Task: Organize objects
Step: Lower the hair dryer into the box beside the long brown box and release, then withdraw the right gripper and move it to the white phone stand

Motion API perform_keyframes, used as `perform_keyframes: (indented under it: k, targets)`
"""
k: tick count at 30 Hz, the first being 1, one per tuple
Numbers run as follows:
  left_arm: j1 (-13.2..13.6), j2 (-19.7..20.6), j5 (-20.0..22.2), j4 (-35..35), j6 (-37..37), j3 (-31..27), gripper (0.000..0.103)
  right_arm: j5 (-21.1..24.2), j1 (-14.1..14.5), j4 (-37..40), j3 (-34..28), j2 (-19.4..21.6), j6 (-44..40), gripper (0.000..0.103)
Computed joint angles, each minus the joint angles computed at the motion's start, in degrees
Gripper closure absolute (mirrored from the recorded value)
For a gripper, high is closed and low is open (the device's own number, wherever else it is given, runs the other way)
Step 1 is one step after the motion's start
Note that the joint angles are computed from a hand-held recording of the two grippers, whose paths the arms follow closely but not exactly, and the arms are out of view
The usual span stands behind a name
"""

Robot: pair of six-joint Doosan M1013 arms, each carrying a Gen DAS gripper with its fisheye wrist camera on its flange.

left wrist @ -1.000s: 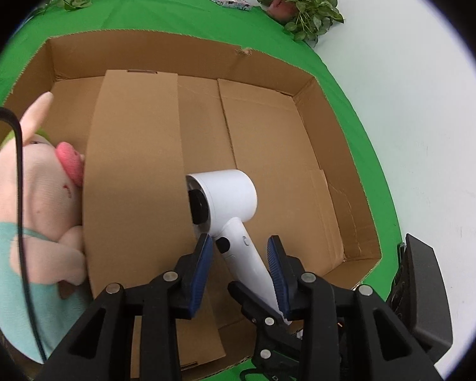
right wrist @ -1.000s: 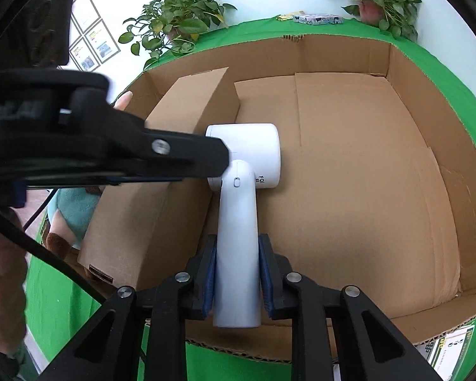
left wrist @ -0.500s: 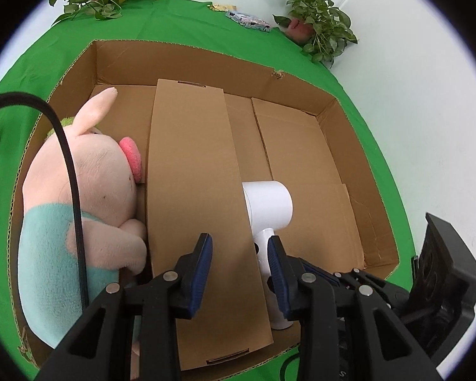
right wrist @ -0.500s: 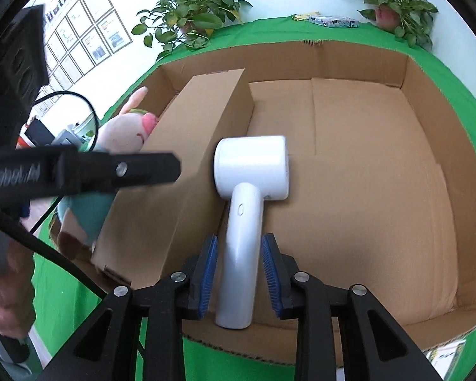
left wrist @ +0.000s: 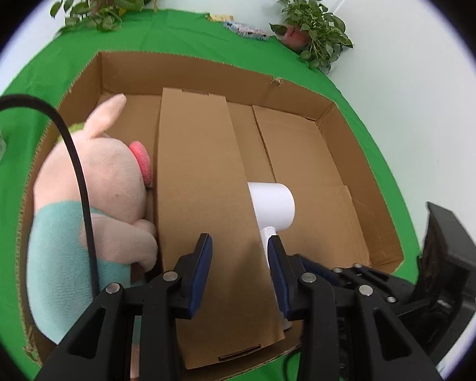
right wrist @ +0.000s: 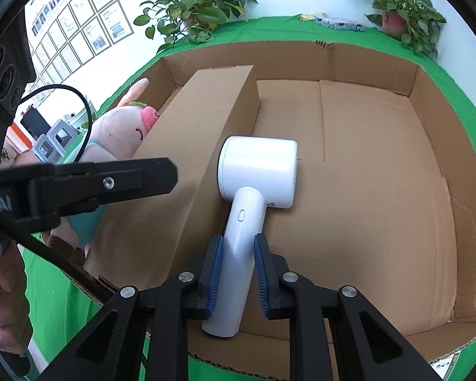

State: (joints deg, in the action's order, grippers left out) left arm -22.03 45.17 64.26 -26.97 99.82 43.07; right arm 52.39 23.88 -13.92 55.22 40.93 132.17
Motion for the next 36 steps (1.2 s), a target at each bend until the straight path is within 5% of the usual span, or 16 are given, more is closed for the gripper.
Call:
perform_keyframes:
  k: [1,2,3,4,5,8,10,13,22,26,31,36]
  targets:
    - [-0.12,-1.44,-3.34,0.27,0.68,2.43,0.068,-0.86,0.46,-2.85,1.33,-0.91,1.69,0.082]
    - [-0.21,-3.23,-7.35,-0.15,2.04,5.34,0.068,-1.55,0.87,-5.25,2.62,-1.75,3.08,0.069]
    - [-0.27,-5.02,-11.26,-1.22,4.24,8.32,0.068,-2.33,1.54,-9.22,4.22,-2.83,5.42,0.042]
    - [-0.45,-7.33,-16.39,-2.65,7.35,12.12,0.067,-3.46,2.23,-13.41,6.08,-3.99,8.01,0.026]
    - [-0.71,-9.48,-21.43,-3.54,9.91,15.66,0.057,-5.02,3.06,-18.49,8.31,-5.3,11.1,0.002]
    - [-2.49,-16.26,-41.59,-5.43,16.21,27.84,0.015,-5.51,5.49,-29.46,13.01,-8.19,16.88,0.001]
    - [-3.84,-19.01,-50.17,-3.55,17.6,32.95,0.015,-5.66,6.36,-32.15,15.15,-9.56,19.74,0.001]
    - [-5.49,-21.31,-54.92,8.7,7.46,37.31,0.015,-5.19,7.61,-36.1,18.06,-11.36,25.56,0.001]
    - [-7.95,-24.81,-56.93,33.34,-18.12,43.34,0.015,-4.29,10.41,-41.93,24.88,-16.09,32.38,0.001]
    - [-7.84,-25.14,-55.13,32.46,-18.08,43.36,0.015,-4.64,10.75,-42.16,26.4,-17.29,33.74,0.001]
    - [-8.2,-25.61,-53.82,41.98,-25.95,43.79,0.015,-6.01,11.01,-42.0,27.38,-17.82,34.01,0.001]
    - [-7.49,-26.03,-53.82,34.71,-20.05,44.35,0.017,-5.84,11.55,-41.79,27.07,-17.6,33.5,0.001]
